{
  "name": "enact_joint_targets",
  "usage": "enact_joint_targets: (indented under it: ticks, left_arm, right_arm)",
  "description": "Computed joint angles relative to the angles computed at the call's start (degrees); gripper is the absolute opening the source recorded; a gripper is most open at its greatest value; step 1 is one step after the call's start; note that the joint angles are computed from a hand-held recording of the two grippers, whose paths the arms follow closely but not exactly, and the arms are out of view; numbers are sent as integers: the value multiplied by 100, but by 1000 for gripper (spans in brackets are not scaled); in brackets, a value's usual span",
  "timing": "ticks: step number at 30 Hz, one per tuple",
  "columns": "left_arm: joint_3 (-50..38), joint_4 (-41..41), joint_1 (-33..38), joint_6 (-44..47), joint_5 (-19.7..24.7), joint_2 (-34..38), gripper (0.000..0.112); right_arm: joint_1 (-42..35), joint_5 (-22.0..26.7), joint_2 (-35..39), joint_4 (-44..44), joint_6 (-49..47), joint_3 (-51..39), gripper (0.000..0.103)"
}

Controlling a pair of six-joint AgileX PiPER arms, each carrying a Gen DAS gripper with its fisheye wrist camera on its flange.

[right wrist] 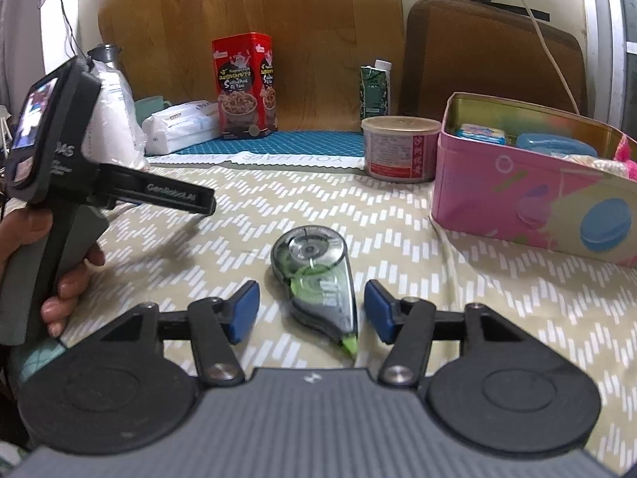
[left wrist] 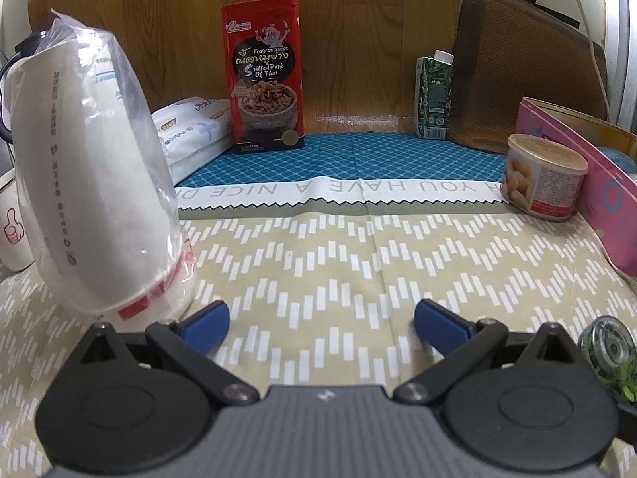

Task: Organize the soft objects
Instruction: 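Grasp the green tape dispenser with the right gripper and lift it, then carry the tape dispenser toward the pink tin with the right gripper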

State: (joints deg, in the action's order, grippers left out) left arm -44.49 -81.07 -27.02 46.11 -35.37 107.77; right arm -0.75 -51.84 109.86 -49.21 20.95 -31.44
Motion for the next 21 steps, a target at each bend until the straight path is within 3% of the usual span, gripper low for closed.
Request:
enact_joint_targets:
  ticks: [8, 9, 11, 12, 21]
  left_arm:
    - [5, 57, 59, -40, 67, -8, 103]
    - [1, 47, 58, -37, 65, -5, 103]
    - [-12, 21, 55, -18, 56, 3, 103]
    - [-16, 12, 56, -11, 55, 5, 103]
    - [-133, -309, -25, 214, -78, 62, 103]
  right_arm:
    - [-28, -13, 70, -92, 256, -127, 60]
    - [-45, -39, 78, -100, 216, -115, 58]
    - [-14, -45, 66, 58, -60, -59, 43]
    - [-17, -70, 67, 96, -175, -30, 42]
    - [-480, -495, 223, -217, -300, 80, 41]
